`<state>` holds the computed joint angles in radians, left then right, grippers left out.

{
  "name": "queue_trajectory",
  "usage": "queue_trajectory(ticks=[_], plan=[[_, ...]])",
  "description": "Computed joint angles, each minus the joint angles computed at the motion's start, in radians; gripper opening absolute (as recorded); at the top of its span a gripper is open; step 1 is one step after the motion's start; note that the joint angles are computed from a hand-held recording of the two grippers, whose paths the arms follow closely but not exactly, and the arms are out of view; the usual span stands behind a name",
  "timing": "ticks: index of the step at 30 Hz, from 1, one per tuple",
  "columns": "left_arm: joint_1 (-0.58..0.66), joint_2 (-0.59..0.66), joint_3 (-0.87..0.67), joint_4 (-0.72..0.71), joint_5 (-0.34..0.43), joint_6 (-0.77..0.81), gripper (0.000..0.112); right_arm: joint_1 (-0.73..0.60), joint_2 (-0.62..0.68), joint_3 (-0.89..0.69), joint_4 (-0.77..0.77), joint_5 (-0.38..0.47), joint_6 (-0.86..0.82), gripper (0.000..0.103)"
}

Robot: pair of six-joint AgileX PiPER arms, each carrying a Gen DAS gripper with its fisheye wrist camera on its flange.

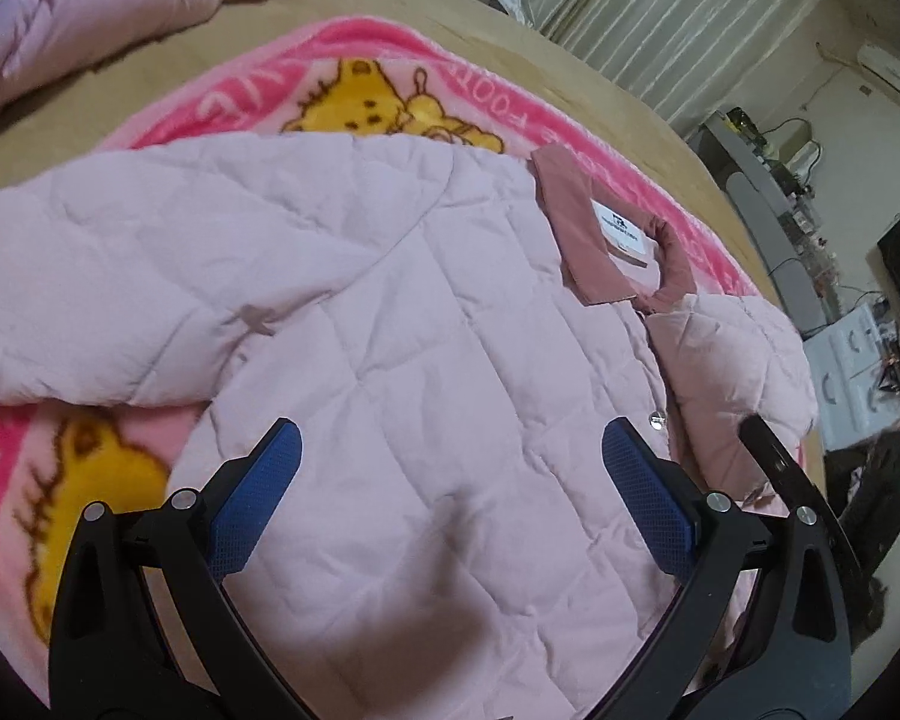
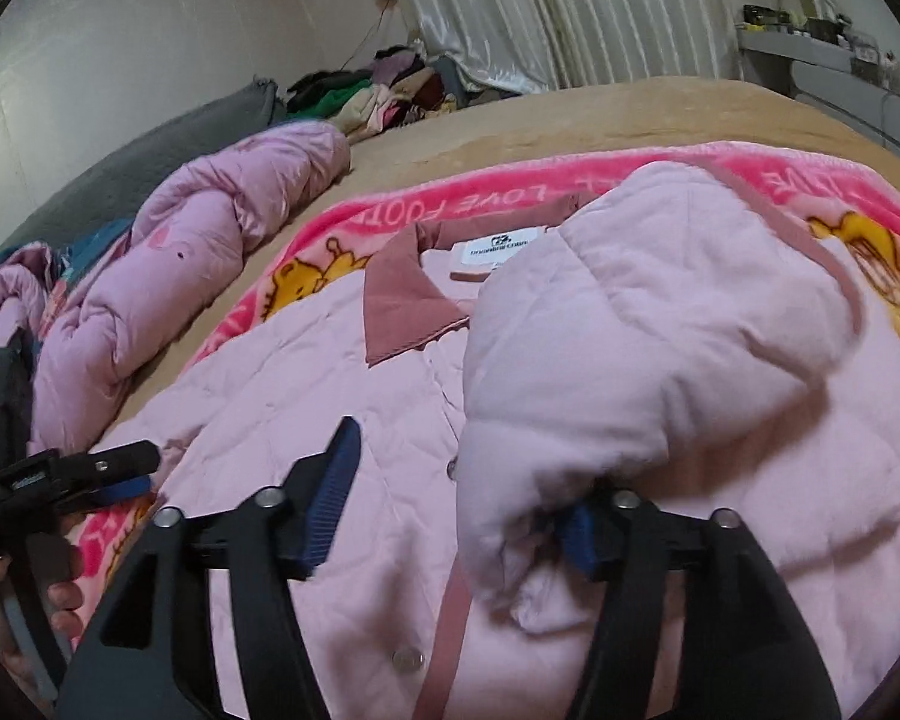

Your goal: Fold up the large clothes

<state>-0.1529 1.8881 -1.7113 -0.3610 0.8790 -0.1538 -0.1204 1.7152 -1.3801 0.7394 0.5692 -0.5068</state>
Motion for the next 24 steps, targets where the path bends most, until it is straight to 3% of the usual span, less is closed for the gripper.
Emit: queue_trajectory(ticks=[4,5,6,9,14,21,24], plan=[[0.021,0.002,0.005,-0.105,-0.006,0.064,0.094,-0.023,-0.075,0.102,0.007,-0.13,0.1,0.066],[0.028,-0.001,0.01,-0.132,-0.008,0.075,0.094,-0.033,-0.086,0.117,0.043,-0.154,0.086,0.053],[0.029,-0.004,0.012,-0.135,-0.01,0.075,0.094,-0.047,-0.09,0.123,0.115,-0.153,0.032,0.043],[0.029,-0.013,0.016,-0.132,-0.021,0.07,0.094,-0.039,-0.097,0.115,0.169,-0.151,-0.06,0.036],[0.07,-0.038,0.062,-0.286,-0.042,0.156,0.094,0.063,-0.096,0.084,0.134,-0.156,-0.199,0.03],[0.111,-0.056,0.1,-0.441,-0.046,0.25,0.094,0.172,-0.034,0.018,-0.026,-0.084,-0.161,0.029],[0.111,-0.053,0.1,-0.441,-0.051,0.244,0.094,0.216,-0.022,0.015,-0.093,-0.065,-0.145,0.029]])
